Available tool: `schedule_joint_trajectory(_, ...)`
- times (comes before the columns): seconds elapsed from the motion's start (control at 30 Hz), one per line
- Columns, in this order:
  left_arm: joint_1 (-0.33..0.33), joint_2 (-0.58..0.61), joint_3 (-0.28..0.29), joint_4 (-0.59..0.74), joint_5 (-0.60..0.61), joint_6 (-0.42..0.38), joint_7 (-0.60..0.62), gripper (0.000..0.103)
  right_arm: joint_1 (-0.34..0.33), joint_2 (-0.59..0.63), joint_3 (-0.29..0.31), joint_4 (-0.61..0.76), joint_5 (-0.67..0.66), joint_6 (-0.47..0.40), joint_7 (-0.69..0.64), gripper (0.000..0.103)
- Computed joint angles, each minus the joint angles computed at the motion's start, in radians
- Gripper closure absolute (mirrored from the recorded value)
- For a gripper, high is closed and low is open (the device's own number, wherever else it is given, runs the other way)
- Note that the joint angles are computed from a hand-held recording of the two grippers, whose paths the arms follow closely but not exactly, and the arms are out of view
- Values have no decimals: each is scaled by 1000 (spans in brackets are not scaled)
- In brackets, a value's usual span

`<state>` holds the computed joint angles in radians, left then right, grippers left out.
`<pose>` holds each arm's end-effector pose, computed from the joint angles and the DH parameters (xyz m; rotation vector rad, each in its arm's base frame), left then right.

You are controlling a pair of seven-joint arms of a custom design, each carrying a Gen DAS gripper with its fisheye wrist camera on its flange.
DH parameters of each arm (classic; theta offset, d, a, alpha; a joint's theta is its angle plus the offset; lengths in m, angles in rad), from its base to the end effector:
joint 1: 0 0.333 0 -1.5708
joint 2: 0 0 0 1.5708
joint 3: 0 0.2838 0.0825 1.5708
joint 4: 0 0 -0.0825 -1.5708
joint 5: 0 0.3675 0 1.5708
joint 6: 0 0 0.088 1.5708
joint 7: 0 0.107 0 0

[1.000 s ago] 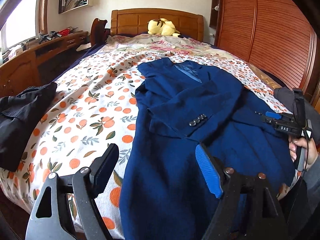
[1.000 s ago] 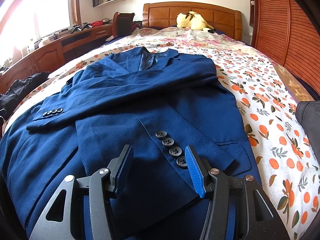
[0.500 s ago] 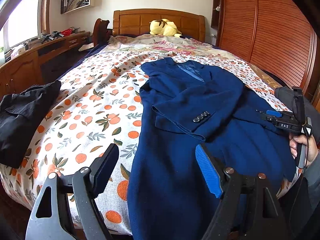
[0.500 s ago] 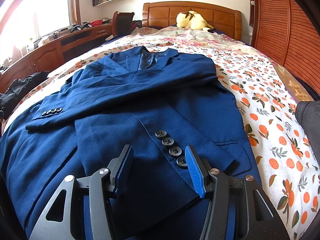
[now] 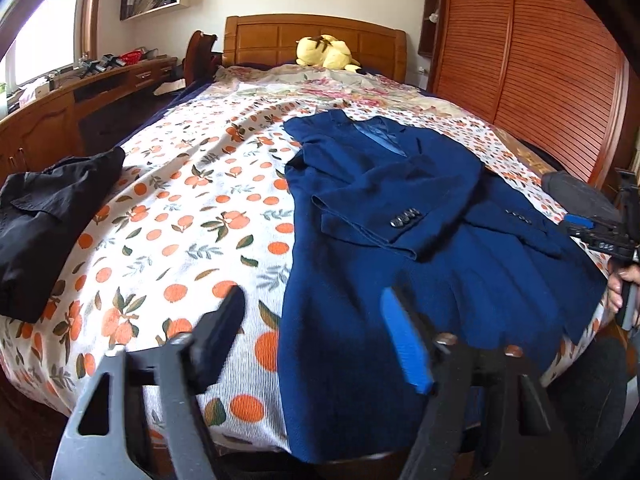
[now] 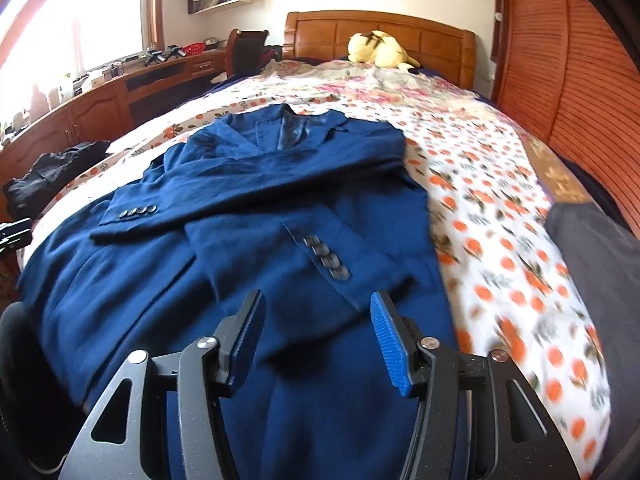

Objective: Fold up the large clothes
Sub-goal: 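Move both grippers to the jacket hem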

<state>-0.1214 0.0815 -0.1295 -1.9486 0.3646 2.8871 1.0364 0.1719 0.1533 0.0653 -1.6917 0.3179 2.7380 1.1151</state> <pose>0.5843 -0.1690 0.5138 -1.7160 1.7560 -0.9120 0.6246 0.1354 0.5804 -1.9569 1.2228 -0.6570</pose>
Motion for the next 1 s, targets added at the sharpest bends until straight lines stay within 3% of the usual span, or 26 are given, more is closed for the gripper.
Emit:
schedule_joint_trajectory(0.1,8,-7,-15,-15,-76,-4,83,49,-7,-80,-22,-86,-30,-23,33,37)
schedule_joint_trajectory(0.33,6,-16,-28,-31,-180,-69,208,50,-29,-158,-65,-164,-101,-88,103,37)
schedule_joint_trajectory(0.6,-1,1,-14,-12,-121,-122,154,50,-36,-109,-61,-114,-91,-136,90,37)
schedule_joint_trajectory(0.8,-23,24,-6,37,1,-195,58,50,-51,-74,-48,-110,51,-102,-61,37)
schedule_joint_trajectory(1.0,-34,23,-7,56,37,-255,-48,50,-77,-34,-39,-52,150,-159,-190,37)
